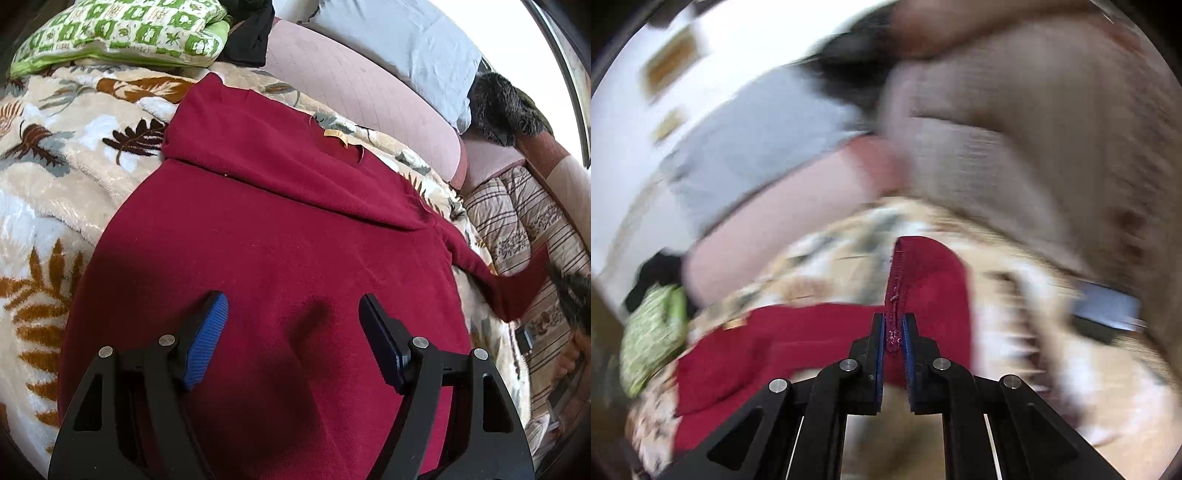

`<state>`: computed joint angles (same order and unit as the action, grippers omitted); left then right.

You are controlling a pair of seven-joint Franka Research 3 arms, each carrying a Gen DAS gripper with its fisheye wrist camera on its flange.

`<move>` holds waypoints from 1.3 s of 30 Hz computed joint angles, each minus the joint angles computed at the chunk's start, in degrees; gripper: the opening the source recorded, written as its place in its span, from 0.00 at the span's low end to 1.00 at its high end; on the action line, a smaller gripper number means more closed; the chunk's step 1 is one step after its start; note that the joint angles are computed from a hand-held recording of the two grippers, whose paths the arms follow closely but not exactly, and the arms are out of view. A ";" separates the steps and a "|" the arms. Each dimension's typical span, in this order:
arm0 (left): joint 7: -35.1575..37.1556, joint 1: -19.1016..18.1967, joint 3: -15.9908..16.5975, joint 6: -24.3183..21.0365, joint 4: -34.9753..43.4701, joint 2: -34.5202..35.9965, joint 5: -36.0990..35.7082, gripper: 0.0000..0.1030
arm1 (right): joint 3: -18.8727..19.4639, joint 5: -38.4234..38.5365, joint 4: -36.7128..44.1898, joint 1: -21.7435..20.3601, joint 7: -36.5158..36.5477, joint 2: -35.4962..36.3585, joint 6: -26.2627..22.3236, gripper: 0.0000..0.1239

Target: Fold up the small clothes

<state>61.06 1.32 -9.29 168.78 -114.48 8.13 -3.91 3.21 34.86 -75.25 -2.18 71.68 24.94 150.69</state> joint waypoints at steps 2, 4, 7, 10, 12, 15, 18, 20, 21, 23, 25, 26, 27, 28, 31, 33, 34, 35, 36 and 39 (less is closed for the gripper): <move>1.12 0.49 -0.57 0.21 -0.20 -0.13 -1.64 0.72 | 3.68 2.36 3.31 1.50 -3.15 2.10 -0.81 0.07; 1.72 0.58 -0.74 0.39 -0.36 -0.23 -2.32 0.72 | 5.45 3.37 6.33 3.36 -4.71 4.64 -1.40 0.07; 2.33 0.56 -0.75 0.84 -0.58 -0.31 -2.84 0.72 | 7.10 4.09 11.99 5.97 -4.05 10.19 -3.06 0.07; 3.06 0.55 -0.79 1.50 -0.63 -0.25 -2.86 0.72 | 9.70 5.34 13.08 7.14 -8.51 13.20 -4.48 0.07; 4.50 0.92 -1.43 2.54 -0.72 -0.21 -4.15 0.72 | 9.71 5.20 11.49 8.05 -11.14 13.25 -3.85 0.07; 11.33 3.27 -4.97 6.22 0.47 0.44 -9.33 0.72 | 10.13 3.19 15.13 8.26 -10.12 16.71 -7.78 0.07; 25.46 8.87 -12.61 4.50 5.95 3.39 -20.31 0.72 | 7.23 1.99 17.00 9.75 -7.42 18.24 -9.88 0.09; 33.59 11.36 -16.03 -1.02 13.90 8.56 -28.53 0.74 | 5.86 -0.21 20.96 10.14 -2.42 20.45 -14.45 0.20; 31.73 10.32 -14.74 -4.12 17.59 11.00 -27.29 0.74 | 7.28 -0.65 22.33 8.85 0.24 21.32 -16.67 0.33; 29.43 8.20 -12.40 -9.18 23.84 15.05 -26.26 0.74 | 8.52 3.67 21.74 6.57 0.88 20.42 -19.44 0.40; 28.82 6.20 -11.24 -11.34 29.30 18.74 -24.33 0.74 | 9.49 7.11 18.54 4.69 1.17 17.94 -18.66 0.40; 29.88 5.67 -11.47 -11.32 30.88 19.76 -23.61 0.74 | 8.42 7.05 16.30 4.84 1.91 16.15 -16.83 0.40; 31.52 5.44 -12.06 -11.40 32.45 20.89 -23.12 0.74 | 5.86 4.74 13.43 6.11 4.11 13.80 -14.20 0.40; 32.99 4.86 -12.37 -13.13 35.29 22.80 -21.84 0.74 | 4.70 3.20 12.25 6.71 4.98 12.85 -13.02 0.40; 28.05 0.73 -8.16 -19.27 41.96 26.83 -15.61 0.74 | 2.03 -0.94 9.69 7.78 8.17 11.07 -9.39 0.40; 25.98 -0.14 -7.58 -24.40 46.14 29.58 -13.41 0.74 | 2.24 -1.14 10.58 6.89 10.10 11.66 -10.03 0.40; 24.94 -0.20 -7.93 -26.59 47.62 30.68 -12.19 0.74 | 2.20 -1.15 10.89 6.56 11.52 11.85 -10.13 0.40; 24.52 -1.11 -6.82 -25.69 47.10 30.31 -11.52 0.74 | 1.98 -1.50 11.32 6.45 12.95 12.07 -10.12 0.40; 24.00 -1.02 -6.98 -25.11 46.86 30.31 -11.45 0.74 | 1.94 -1.72 11.40 6.33 13.93 12.11 -9.69 0.40; 20.54 0.98 -8.82 -22.84 46.29 30.72 -15.39 0.74 | 2.43 -1.86 12.03 5.71 15.07 12.45 -9.06 0.40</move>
